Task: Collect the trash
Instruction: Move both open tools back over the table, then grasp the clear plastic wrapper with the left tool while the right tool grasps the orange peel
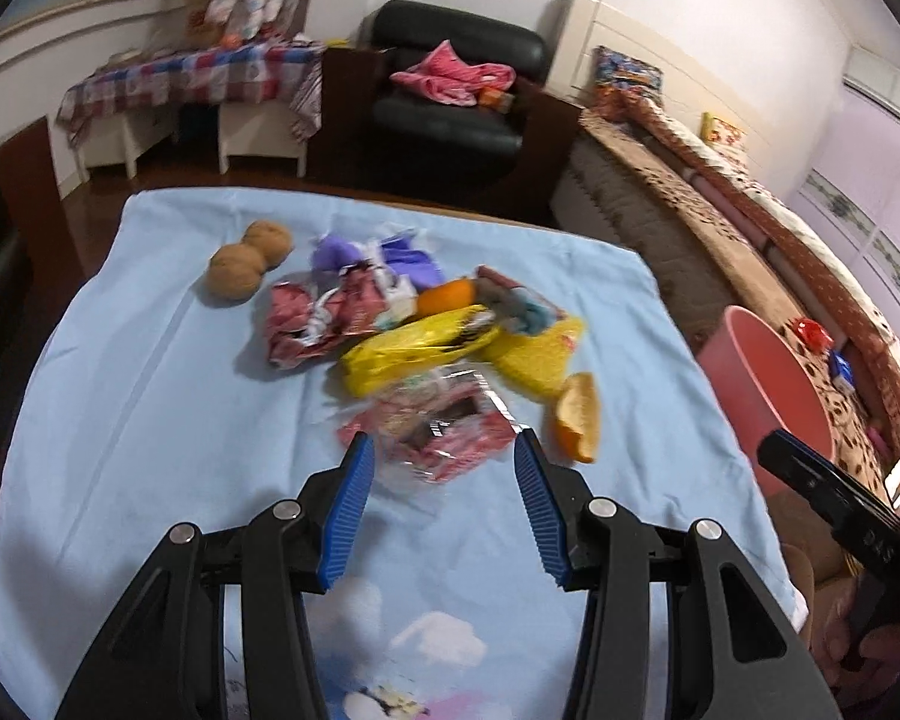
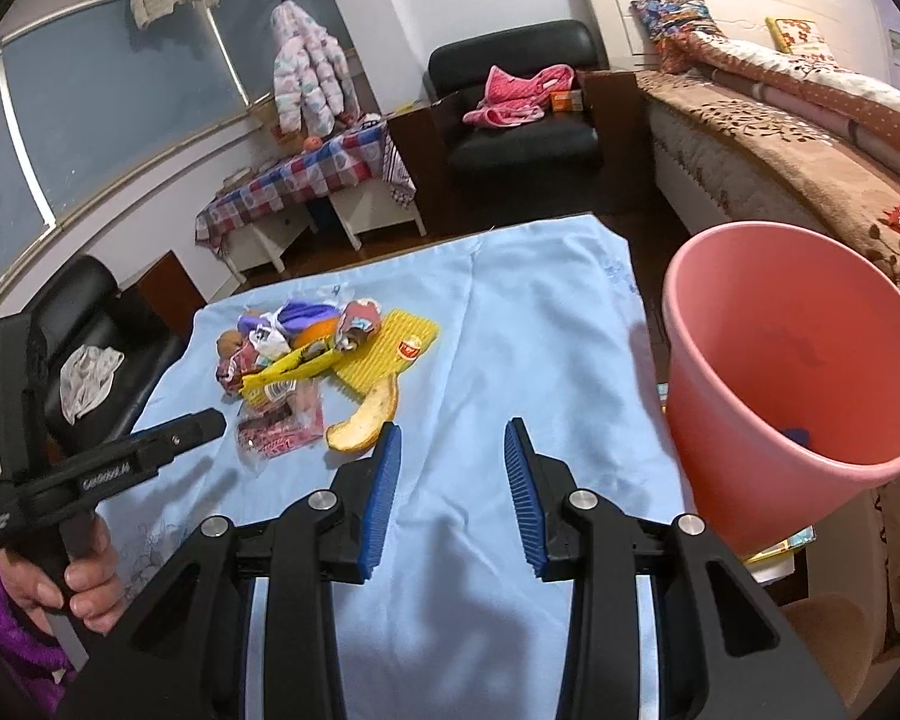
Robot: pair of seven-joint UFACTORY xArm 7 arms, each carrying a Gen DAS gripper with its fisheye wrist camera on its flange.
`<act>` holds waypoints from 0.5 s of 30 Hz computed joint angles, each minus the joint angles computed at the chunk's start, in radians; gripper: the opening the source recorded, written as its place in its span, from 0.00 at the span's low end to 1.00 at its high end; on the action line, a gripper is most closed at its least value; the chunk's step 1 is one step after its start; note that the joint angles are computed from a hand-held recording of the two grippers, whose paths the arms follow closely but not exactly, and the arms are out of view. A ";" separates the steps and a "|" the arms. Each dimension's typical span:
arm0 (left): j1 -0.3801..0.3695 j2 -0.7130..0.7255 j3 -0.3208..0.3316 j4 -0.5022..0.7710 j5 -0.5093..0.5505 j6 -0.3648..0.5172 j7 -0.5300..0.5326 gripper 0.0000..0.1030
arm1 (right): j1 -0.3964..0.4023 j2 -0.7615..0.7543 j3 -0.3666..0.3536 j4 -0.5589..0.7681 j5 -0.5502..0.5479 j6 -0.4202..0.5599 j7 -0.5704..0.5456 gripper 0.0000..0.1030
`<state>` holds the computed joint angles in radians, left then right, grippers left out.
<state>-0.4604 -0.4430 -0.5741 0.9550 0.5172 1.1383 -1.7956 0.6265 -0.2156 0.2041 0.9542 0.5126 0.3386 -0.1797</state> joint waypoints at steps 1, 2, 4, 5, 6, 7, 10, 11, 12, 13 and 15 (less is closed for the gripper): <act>-0.002 -0.003 0.009 -0.010 -0.011 -0.002 0.002 0.46 | 0.000 0.006 0.001 0.005 -0.003 0.005 0.000 0.35; 0.000 0.000 0.013 -0.012 -0.014 -0.005 0.002 0.46 | 0.000 0.008 0.001 0.005 -0.003 0.007 0.000 0.35; 0.003 0.000 0.026 -0.025 -0.023 -0.019 0.001 0.46 | -0.005 0.020 0.006 0.017 -0.012 0.015 0.008 0.35; 0.005 0.002 0.030 -0.029 -0.024 -0.025 0.001 0.46 | -0.006 0.026 0.007 0.021 -0.014 0.018 0.009 0.35; 0.007 0.004 0.035 -0.032 -0.024 -0.033 0.000 0.46 | -0.008 0.030 0.009 0.024 -0.016 0.020 0.010 0.35; 0.011 0.006 0.039 -0.037 -0.021 -0.047 -0.001 0.46 | -0.010 0.036 0.010 0.029 -0.019 0.025 0.012 0.35; 0.019 0.030 0.042 -0.030 -0.007 -0.052 0.014 0.46 | -0.014 0.048 0.015 0.040 -0.023 0.035 0.010 0.35; 0.019 0.040 0.044 -0.026 -0.008 -0.047 0.019 0.45 | -0.014 0.055 0.015 0.047 -0.019 0.041 0.004 0.35; 0.016 0.044 0.049 -0.030 -0.008 -0.055 0.018 0.38 | -0.012 0.063 0.014 0.056 -0.007 0.046 -0.009 0.35; 0.011 0.043 0.060 -0.041 -0.017 -0.074 0.019 0.30 | -0.010 0.071 0.013 0.066 0.007 0.054 -0.023 0.35; 0.005 0.041 0.072 -0.053 -0.031 -0.087 0.021 0.19 | -0.010 0.090 0.016 0.089 0.033 0.069 -0.040 0.35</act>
<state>-0.4553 -0.4021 -0.5018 0.9015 0.4858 1.0511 -1.7749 0.6168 -0.1256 0.2205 1.0435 0.5453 0.4076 -0.2200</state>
